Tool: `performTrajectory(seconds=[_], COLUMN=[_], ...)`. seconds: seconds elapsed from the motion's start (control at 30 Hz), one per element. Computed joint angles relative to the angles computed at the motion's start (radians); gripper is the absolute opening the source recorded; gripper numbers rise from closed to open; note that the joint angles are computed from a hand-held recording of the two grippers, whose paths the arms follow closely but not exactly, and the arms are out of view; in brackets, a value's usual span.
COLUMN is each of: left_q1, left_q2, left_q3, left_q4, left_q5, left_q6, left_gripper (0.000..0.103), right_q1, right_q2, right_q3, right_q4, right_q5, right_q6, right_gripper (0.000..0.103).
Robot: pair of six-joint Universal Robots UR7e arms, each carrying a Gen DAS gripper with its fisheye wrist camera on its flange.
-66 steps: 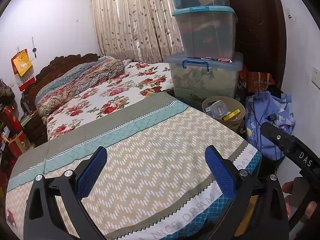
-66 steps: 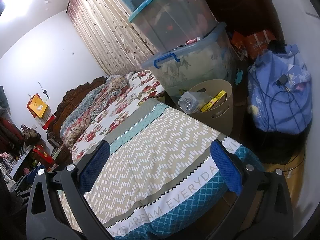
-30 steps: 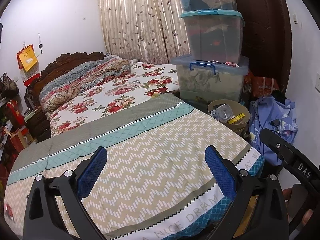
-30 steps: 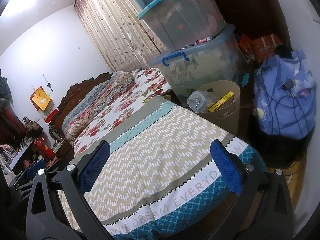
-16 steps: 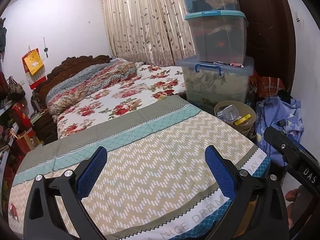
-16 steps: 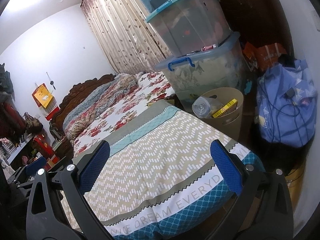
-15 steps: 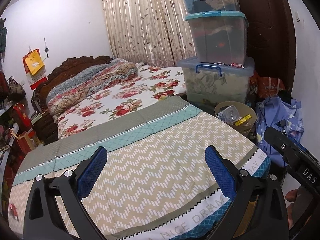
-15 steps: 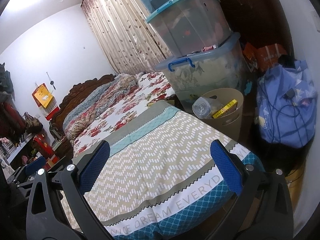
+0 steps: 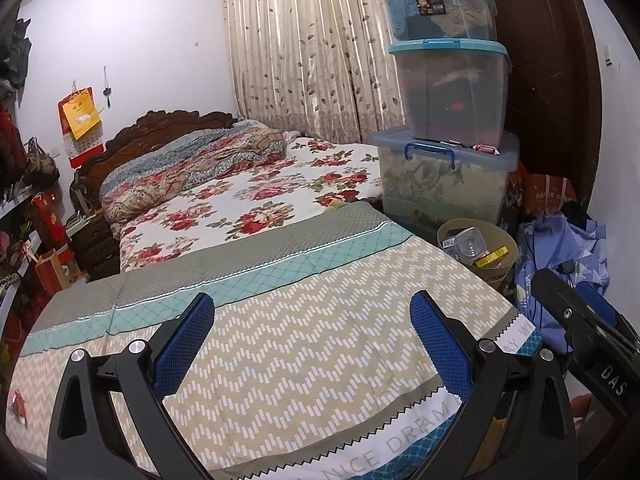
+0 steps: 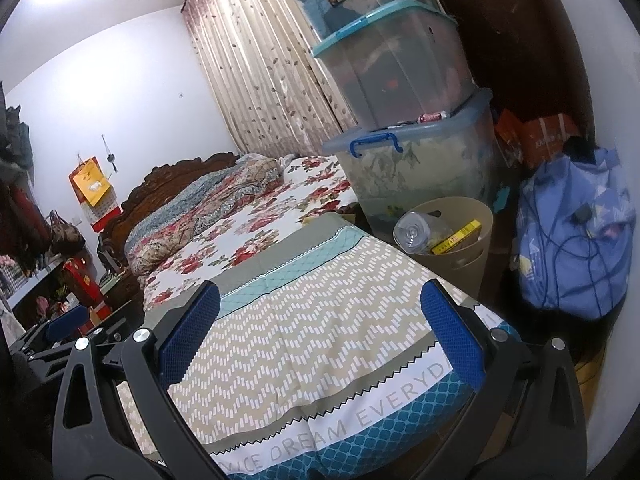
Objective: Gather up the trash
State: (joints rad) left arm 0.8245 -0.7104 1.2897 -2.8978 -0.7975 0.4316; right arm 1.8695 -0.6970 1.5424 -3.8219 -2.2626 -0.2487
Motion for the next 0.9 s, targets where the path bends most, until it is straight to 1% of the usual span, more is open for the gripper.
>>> performTrajectory(seconds=[0.1,0.23,0.4,0.9], left_q1=[0.001,-0.001,0.003,0.004], left_q2=[0.004,0.012,0.001,-0.001], left_q3=[-0.006,-0.007,-0.001,-0.002], left_q4=[0.011,-0.008,0.001,-0.008], left_q5=[0.014,0.035,0.013,0.031], left_q6=[-0.007,0.008,-0.011,-0.026], left_gripper=[0.094,0.094,0.094,0.094], right_q1=[0.001,0.003,0.003,0.002], right_q2=[0.002,0.002,0.001,0.004], right_q3=[-0.003,-0.003,-0.002,-0.008], right_q4=[0.004,0.01,0.014,0.025], right_q5=[0.0,-0.003,-0.003,0.002], right_q6=[-0.005,0.002,0.006,0.003], right_gripper=[0.099,0.099,0.099,0.099])
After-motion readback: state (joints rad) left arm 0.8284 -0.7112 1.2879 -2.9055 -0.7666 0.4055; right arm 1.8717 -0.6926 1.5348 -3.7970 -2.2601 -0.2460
